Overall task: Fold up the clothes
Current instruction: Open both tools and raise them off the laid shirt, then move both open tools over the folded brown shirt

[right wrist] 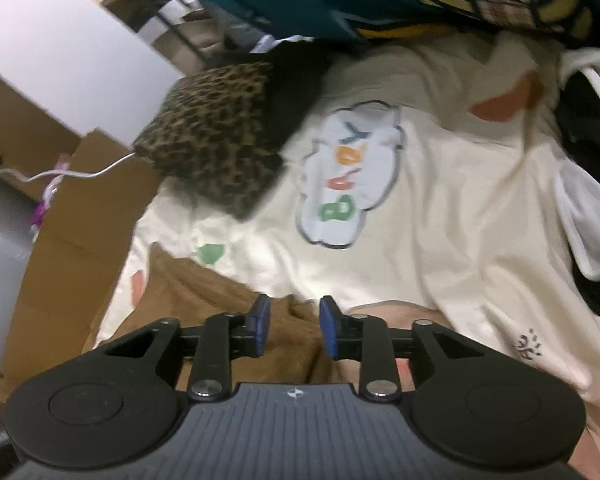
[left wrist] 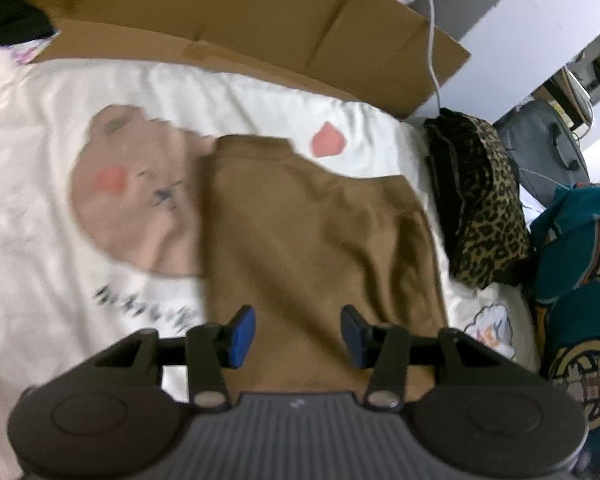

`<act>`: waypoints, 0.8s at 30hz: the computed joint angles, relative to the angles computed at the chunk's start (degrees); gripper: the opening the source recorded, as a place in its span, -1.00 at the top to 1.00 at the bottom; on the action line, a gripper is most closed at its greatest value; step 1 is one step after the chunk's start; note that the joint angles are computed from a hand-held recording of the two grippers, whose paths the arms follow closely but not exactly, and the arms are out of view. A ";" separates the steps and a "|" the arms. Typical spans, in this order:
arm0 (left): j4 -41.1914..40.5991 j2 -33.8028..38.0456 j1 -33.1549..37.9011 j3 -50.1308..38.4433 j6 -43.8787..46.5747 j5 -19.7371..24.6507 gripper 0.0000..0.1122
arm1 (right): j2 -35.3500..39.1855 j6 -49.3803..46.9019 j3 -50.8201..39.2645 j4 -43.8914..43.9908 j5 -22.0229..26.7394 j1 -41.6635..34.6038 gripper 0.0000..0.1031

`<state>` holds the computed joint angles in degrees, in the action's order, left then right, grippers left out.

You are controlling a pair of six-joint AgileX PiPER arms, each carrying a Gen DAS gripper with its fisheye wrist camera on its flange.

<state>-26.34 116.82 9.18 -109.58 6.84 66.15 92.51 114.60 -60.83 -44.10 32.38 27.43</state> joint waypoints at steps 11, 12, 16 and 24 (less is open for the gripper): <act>-2.96 -12.38 7.92 16.01 6.74 -1.11 0.07 | -0.45 -24.81 -8.49 16.61 3.00 0.75 0.11; -3.12 -13.34 8.49 17.18 7.22 -1.18 0.07 | -0.76 -26.30 -9.13 17.49 3.91 0.88 0.11; -4.43 -16.47 10.72 21.28 9.13 -1.26 0.06 | -1.97 -32.53 -11.92 21.34 7.57 0.94 0.08; -6.42 -22.28 14.02 28.30 13.74 -1.64 0.04 | -3.40 -50.82 -23.66 35.45 16.92 -0.44 -0.10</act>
